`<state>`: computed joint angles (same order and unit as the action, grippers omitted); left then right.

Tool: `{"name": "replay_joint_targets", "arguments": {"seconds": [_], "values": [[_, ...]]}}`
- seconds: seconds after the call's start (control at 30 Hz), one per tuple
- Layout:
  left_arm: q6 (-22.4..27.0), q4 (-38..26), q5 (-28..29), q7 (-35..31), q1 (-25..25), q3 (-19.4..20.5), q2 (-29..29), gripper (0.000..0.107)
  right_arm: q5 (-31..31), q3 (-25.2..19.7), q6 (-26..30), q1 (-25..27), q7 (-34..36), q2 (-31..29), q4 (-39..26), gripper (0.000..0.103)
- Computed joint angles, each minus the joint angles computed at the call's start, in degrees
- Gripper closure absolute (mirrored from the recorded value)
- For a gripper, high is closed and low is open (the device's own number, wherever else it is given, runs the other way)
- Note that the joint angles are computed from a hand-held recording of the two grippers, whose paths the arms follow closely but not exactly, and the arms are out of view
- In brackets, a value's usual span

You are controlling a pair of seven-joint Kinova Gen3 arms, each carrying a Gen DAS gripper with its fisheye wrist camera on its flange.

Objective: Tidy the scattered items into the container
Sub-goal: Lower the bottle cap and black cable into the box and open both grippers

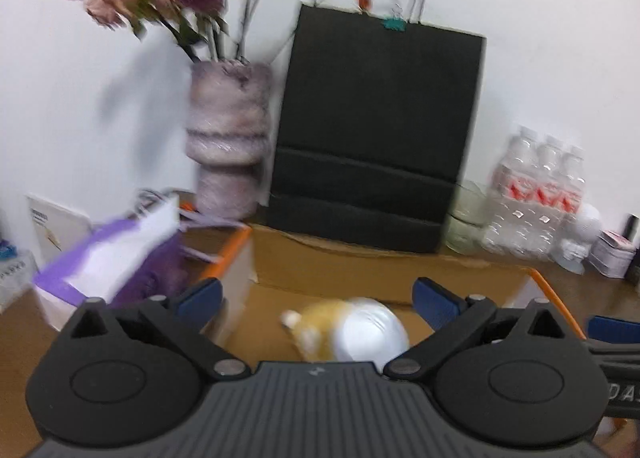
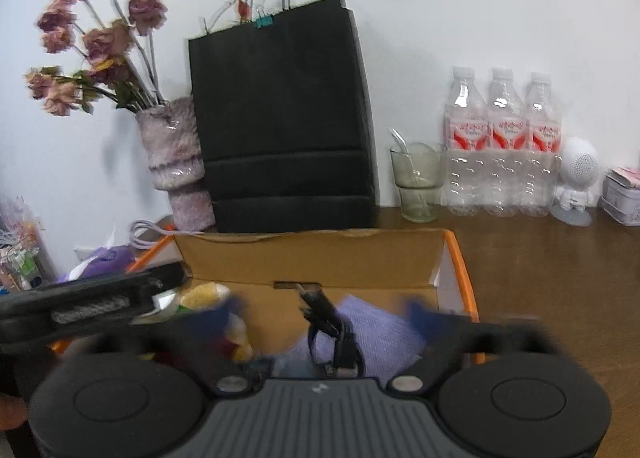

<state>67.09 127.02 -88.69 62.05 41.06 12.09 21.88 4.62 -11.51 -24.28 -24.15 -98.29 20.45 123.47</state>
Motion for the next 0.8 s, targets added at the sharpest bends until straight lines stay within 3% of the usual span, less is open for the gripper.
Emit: {"name": "replay_joint_targets", "arguments": {"seconds": [0.07,0.17,0.3,0.8], "values": [[-0.61,0.98,-0.83,1.04,-0.23,0.12,-0.85,0.004,-1.86,1.22,-0.88,-1.29,1.72,-0.25,0.38,0.000],[-0.62,0.66,-0.31,0.34,-0.45,0.40,-0.79,0.004,1.13,-1.46,-0.97,1.86,-0.57,-0.20,0.31,0.000],[-1.32,0.10,-0.09,-0.87,-0.57,0.39,-0.51,0.004,0.26,0.47,-0.94,-0.21,0.58,-0.56,0.56,0.000],[-1.53,-0.59,0.13,-2.14,0.03,0.06,-0.19,0.004,-0.01,0.25,-0.35,-0.13,1.21,-1.32,1.03,0.000]]}}
